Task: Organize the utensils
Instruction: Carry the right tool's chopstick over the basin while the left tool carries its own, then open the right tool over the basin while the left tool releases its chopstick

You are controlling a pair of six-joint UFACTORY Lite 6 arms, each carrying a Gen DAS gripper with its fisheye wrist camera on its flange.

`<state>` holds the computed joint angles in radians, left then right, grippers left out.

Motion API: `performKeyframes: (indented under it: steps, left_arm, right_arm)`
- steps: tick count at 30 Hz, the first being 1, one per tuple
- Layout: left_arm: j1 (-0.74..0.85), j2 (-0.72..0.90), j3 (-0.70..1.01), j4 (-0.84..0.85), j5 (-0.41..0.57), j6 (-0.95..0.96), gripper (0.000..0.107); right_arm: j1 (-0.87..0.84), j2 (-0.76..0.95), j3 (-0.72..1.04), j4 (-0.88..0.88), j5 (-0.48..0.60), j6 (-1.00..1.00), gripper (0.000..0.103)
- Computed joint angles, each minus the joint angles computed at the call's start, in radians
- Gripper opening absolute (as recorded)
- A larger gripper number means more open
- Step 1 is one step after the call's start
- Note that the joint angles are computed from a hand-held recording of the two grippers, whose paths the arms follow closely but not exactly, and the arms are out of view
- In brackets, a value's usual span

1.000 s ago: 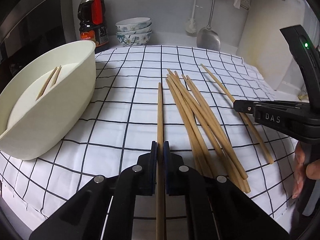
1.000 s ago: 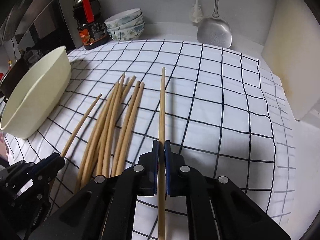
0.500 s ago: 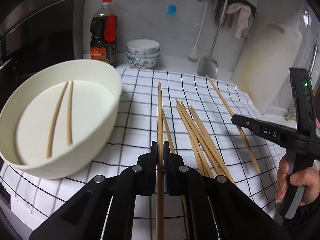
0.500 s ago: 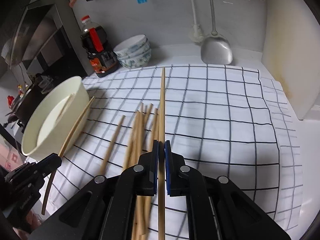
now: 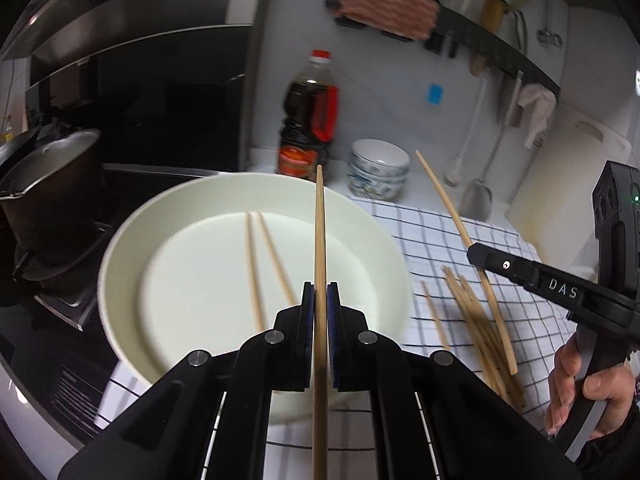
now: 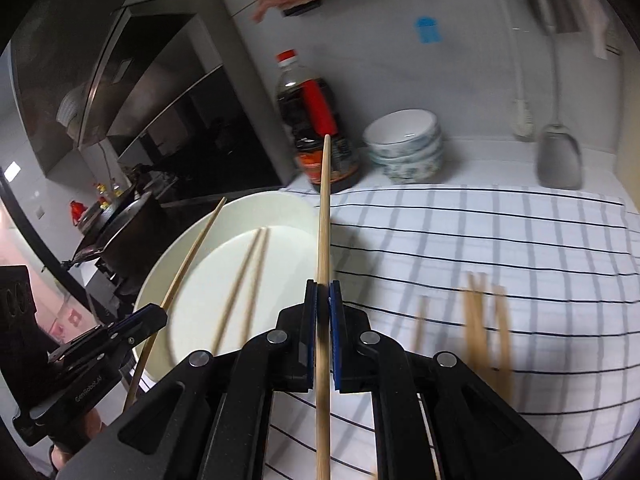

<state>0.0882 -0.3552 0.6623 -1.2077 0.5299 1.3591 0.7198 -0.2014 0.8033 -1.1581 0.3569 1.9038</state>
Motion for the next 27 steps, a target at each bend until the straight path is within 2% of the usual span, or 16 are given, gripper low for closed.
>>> performKeyframes:
  steps: [3,11,14,20,21,22,23,24,25,26,27]
  left_arm:
    - [0.106,0.104,0.074,-0.025,0.057,0.074,0.007]
    - [0.178,0.359,0.240,-0.043,0.075,0.133,0.007]
    - [0.170,0.414,0.277,-0.038,0.069,0.134,0.007]
    - [0.146,0.466,0.306,-0.028,0.042,0.126,0.007]
    - [0.145,0.473,0.311,-0.017,0.042,0.115,0.007]
    - [0.142,0.477,0.314,-0.009,0.040,0.102,0.007]
    - [0.143,0.480,0.318,0.002,0.039,0.086,0.011]
    - [0.146,0.479,0.317,0.007,0.034,0.078,0.022]
    - [0.153,0.472,0.313,-0.003,0.033,0.083,0.029]
    - [0.163,0.458,0.302,-0.029,0.035,0.105,0.049]
    - [0.174,0.440,0.287,-0.063,0.033,0.136,0.064]
  right_arm:
    - [0.000,0.172,0.151,-0.021,-0.034,0.021,0.006]
    - [0.005,0.523,0.531,0.297,-0.019,-0.332,0.006]
    - [-0.005,0.588,0.595,0.421,-0.019,-0.459,0.006]
    - [-0.001,0.680,0.688,0.510,0.021,-0.559,0.006]
    - [-0.001,0.687,0.696,0.511,0.027,-0.561,0.009]
    - [-0.001,0.686,0.695,0.508,0.027,-0.560,0.016]
    - [0.003,0.679,0.688,0.488,0.030,-0.540,0.020]
    - [0.004,0.670,0.681,0.464,0.032,-0.518,0.026]
    - [0.009,0.658,0.671,0.431,0.042,-0.488,0.027]
    - [0.012,0.650,0.666,0.414,0.050,-0.474,0.027]
    - [0.016,0.638,0.656,0.395,0.060,-0.456,0.027]
